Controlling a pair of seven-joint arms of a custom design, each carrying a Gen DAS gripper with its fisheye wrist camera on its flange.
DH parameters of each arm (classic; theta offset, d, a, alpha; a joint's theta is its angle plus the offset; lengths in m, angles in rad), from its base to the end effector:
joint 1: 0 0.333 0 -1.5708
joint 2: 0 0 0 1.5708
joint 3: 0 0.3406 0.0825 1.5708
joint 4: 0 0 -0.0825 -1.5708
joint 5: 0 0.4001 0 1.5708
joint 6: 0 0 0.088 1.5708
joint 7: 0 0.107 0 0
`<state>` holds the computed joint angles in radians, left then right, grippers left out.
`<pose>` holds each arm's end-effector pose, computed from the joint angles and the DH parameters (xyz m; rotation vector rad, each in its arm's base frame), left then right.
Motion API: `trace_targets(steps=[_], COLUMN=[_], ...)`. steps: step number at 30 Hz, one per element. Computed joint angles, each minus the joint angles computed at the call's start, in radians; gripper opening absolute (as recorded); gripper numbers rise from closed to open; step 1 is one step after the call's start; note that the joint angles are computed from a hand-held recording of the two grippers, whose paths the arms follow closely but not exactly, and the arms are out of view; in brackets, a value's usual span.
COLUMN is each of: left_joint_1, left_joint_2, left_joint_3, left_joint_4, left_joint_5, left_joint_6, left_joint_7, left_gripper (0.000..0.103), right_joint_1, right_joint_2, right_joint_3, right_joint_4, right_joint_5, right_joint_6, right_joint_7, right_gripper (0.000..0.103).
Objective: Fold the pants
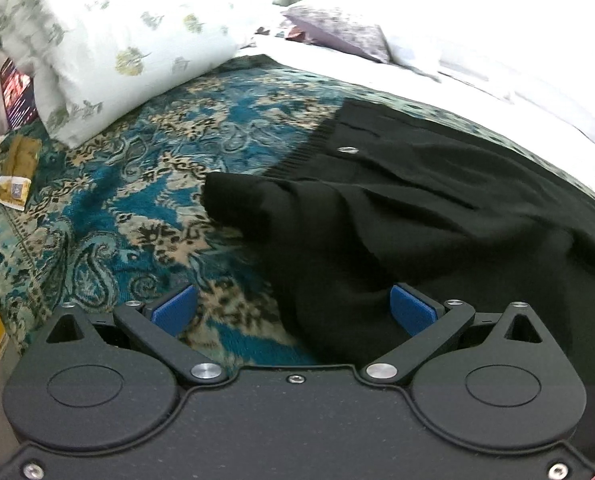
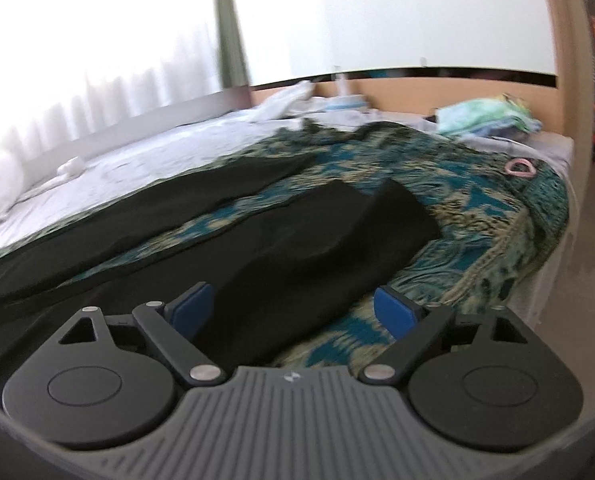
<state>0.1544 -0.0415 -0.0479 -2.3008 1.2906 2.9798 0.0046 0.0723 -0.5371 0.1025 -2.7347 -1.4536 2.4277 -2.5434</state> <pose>0.5385 -0.0099 0.4248 -2.0358 1.2718 -0.6952 0.3761 0.0618 0.4176 -0.7665 2.1984 -1.2087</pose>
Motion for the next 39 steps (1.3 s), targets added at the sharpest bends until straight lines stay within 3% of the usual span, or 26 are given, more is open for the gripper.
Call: trace_targets(steps=[9, 15, 20, 26, 28, 31, 33, 35, 39], left_joint_1=[-0.027, -0.036, -0.037, -0.031, -0.03, -0.031, -0.031, -0.031, -0.03], left_joint_2=[0.089, 0.125, 0.135, 0.134, 0.135, 0.137, 0.137, 0.137, 0.137], left_joint_3=[0.005, 0.022, 0.036, 0.047, 0.047, 0.047, 0.047, 0.046, 0.047], left_joint_4=[0.094, 0.13, 0.138, 0.144, 0.146, 0.148, 0.148, 0.148, 0.147], left_joint_5=[0.075, 0.034, 0.018, 0.083, 0.093, 0.097, 0.098, 0.094, 0.079], left_joint_6=[-0.072, -0.055, -0.025, 0.029, 0.043, 0.043, 0.043, 0.043, 0.044], left_joint_7=[-0.046, -0.011, 0.007, -0.035, -0.034, -0.037, -0.039, -0.044, -0.038], left_gripper=[0.103, 0.103, 0.102, 0.079, 0.073, 0.071, 0.07, 0.069, 0.069], right_joint_1=[-0.036, -0.053, -0.063, -0.081, -0.089, -0.104, -0.112, -0.114, -0.097], right_joint_2=[0.077, 0.146, 0.172, 0.145, 0.125, 0.095, 0.079, 0.063, 0.032], right_joint_3=[-0.03, -0.059, -0.077, -0.088, -0.091, -0.097, -0.102, -0.088, -0.026], right_joint_4=[0.03, 0.07, 0.093, 0.076, 0.061, 0.037, 0.024, 0.013, -0.013], right_joint_5=[-0.023, -0.029, -0.031, -0.049, -0.062, -0.093, -0.109, -0.087, -0.029], right_joint_6=[-0.028, -0.004, 0.022, 0.062, 0.075, 0.096, 0.107, 0.075, -0.077], right_joint_7=[0.006, -0.022, -0.06, -0.036, 0.01, 0.078, 0.105, 0.115, 0.148], right_gripper=[0.093, 0.088, 0.076, 0.065, 0.057, 0.05, 0.054, 0.057, 0.059])
